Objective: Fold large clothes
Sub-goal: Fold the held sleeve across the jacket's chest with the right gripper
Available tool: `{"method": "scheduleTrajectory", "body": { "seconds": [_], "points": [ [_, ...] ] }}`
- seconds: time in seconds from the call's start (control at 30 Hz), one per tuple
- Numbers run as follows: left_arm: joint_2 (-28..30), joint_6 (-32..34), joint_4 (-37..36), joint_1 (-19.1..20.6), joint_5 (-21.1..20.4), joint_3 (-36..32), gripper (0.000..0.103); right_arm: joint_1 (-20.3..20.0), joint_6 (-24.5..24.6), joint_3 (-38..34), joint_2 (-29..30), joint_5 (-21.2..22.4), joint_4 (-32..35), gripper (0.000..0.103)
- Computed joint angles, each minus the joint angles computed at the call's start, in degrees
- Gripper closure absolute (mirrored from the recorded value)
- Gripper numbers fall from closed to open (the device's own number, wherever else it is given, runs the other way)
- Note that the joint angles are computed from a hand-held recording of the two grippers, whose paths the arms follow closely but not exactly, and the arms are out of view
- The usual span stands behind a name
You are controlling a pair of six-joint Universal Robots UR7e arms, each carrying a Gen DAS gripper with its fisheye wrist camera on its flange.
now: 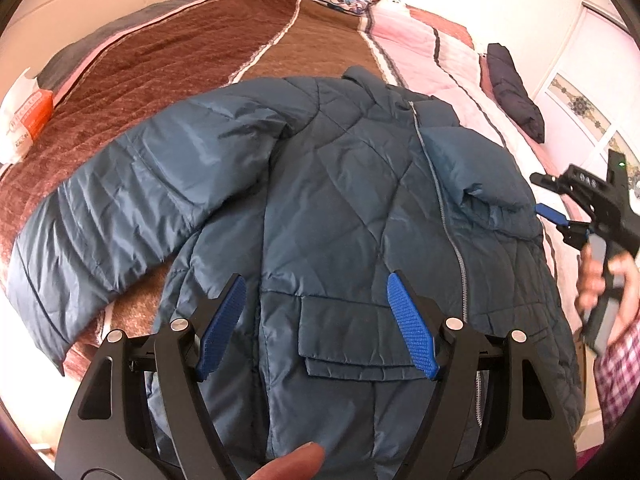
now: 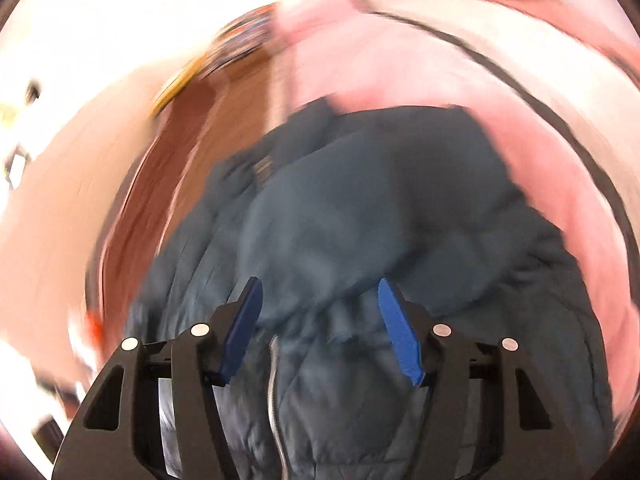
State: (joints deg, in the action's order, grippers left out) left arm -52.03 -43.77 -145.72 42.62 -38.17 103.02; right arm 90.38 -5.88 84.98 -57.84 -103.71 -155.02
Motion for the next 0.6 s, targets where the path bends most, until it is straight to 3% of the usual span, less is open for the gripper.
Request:
{"method": "scheduleTrajectory", "body": {
  "seconds": [0.1,0.17,0.27,0.3,0.33,0.5,0.6],
  "points": [
    [-0.3,-0.1,-0.3,0.0,-0.2,0.4,0.03,-0.5,7.3,-5.2,3.0,-2.6,3.5,0.042],
    [-0.6,-0.3,-0.4,-0.1,0.0,0.8,0.03,-0.6,9.7,-7.2,4.5,-3.8,5.3,0.048],
    [-1.3,-0.9,-0.4,-0.4,0.3,1.6,0.03,0.1,12.1,-10.9,7.6,-5.3,7.8,0.082],
    [-1.5,-1.0,-0.4,-0.4,0.5,1.8,0.03,0.4,11.3,-10.9,7.9,-5.4,7.4,0.093],
    [-1.8,-1.3,-0.5,-0.5,0.7,2.2,0.03,0.8,10.0,-10.4,7.7,-5.6,6.7,0.094],
    [-2.7,-2.8,-0.3,-0.2,0.6,3.1,0.03,6.0,-6.0,-8.9,9.1,-5.8,-1.1,0.095],
    [-2.9,-2.7,-0.7,-0.3,0.8,3.5,0.03,9.4,-15.0,-9.6,10.7,-2.6,0.7,0.095]
  ]
}}
